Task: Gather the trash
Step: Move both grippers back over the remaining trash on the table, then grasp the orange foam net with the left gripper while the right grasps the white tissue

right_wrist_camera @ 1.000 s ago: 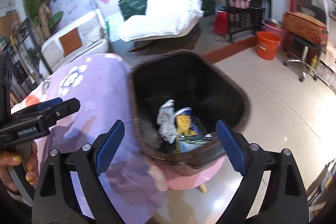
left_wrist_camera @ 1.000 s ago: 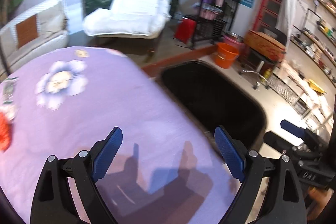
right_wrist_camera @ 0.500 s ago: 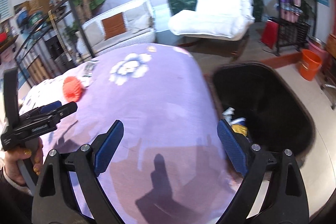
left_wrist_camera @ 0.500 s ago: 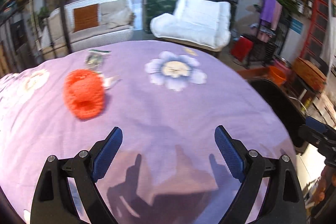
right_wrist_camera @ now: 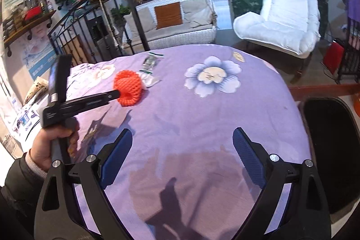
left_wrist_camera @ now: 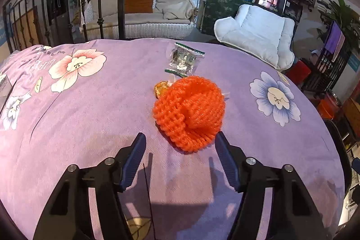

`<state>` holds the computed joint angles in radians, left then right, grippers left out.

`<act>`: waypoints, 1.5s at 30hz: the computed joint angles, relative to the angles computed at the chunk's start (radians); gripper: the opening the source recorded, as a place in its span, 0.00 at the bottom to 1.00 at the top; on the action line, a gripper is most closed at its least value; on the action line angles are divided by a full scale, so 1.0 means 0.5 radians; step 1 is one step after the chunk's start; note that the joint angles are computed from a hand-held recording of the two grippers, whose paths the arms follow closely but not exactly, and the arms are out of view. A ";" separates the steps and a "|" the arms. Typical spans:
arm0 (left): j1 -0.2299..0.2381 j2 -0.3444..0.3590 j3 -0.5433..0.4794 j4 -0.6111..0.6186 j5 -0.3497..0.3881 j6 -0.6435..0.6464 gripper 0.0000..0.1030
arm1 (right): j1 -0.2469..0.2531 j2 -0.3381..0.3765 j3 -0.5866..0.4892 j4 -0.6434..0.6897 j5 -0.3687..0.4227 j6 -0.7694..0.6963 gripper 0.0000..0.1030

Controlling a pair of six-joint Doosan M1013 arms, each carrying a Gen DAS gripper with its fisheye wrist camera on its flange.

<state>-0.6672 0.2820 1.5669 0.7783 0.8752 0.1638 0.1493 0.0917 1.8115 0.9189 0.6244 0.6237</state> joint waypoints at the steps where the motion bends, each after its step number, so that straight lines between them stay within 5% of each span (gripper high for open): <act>1: 0.009 0.003 0.002 -0.005 -0.003 0.010 0.55 | 0.013 0.006 -0.010 0.005 0.009 -0.007 0.87; 8: 0.062 0.035 -0.010 -0.126 -0.028 0.121 0.13 | 0.090 0.065 -0.080 -0.002 0.064 0.021 0.87; 14: 0.020 -0.041 0.070 0.022 -0.053 -0.105 0.10 | 0.129 0.123 -0.142 -0.023 0.115 0.088 0.87; 24: -0.131 -0.194 0.201 0.312 0.223 -0.547 0.10 | 0.242 0.289 -0.349 -0.157 0.175 0.201 0.87; 29: -0.131 -0.227 0.249 0.292 0.225 -0.596 0.10 | 0.321 0.421 -0.502 -0.281 0.200 0.333 0.87; 40: -0.112 -0.238 0.290 0.294 0.128 -0.595 0.10 | 0.460 0.694 -0.852 -0.490 0.254 0.538 0.69; 45: -0.095 -0.237 0.298 0.272 0.095 -0.575 0.10 | 0.489 0.804 -0.972 -0.597 0.289 0.692 0.50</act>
